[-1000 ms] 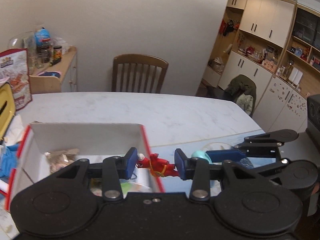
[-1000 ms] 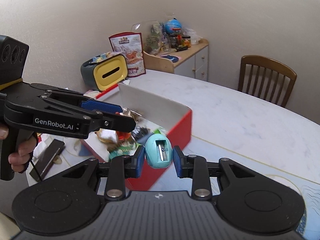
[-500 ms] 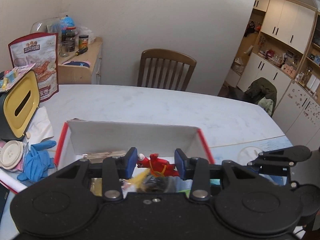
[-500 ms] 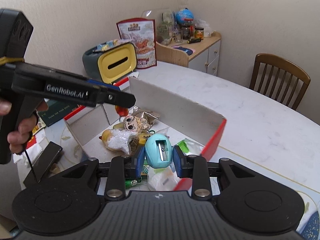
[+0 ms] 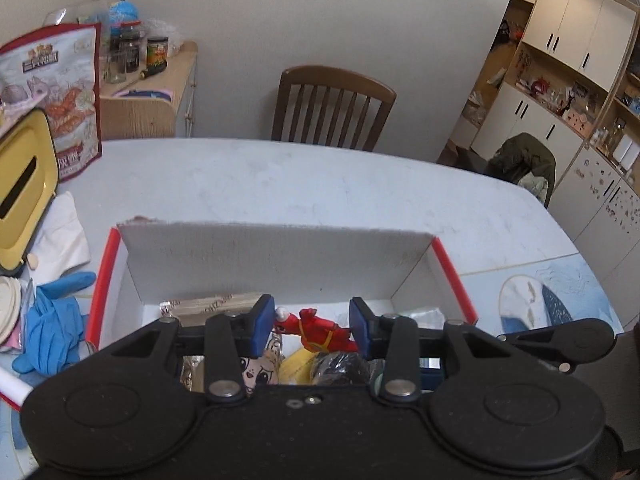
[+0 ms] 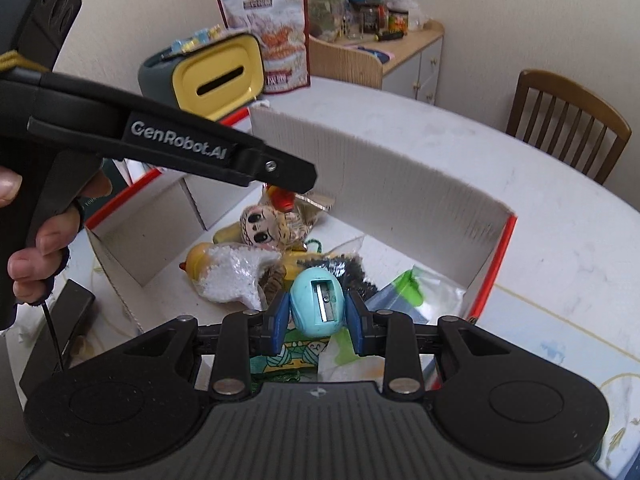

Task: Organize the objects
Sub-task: 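Lower both items into the box and open both tools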

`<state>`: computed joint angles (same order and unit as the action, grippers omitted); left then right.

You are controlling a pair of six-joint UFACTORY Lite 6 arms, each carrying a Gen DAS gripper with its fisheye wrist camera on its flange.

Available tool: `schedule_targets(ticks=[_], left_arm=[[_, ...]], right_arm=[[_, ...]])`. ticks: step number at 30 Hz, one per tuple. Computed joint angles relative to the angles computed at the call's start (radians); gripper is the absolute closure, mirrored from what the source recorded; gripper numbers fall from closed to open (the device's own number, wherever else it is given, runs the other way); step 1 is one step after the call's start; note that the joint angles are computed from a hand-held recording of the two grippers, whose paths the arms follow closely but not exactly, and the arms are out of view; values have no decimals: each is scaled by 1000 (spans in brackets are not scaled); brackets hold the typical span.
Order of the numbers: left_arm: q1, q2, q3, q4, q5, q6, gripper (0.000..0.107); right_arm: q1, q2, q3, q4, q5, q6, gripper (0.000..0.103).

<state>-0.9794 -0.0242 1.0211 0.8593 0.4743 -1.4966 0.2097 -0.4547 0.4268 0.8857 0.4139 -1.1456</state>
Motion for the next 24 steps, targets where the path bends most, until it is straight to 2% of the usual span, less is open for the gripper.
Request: schedule_targets(ticks=[6,15,24], left_arm=[[17,-2,-58,-71,-63,55,68],[-1,-13,-109,-87,-69,60,68],[-10,-35,-143,-126,-63,82,65]], right_arm=[[44,27,-14,-25,-38,47,73],[91,68,-27,-16,-104,68,73],[76,8,-34,-67,-59,133,73]])
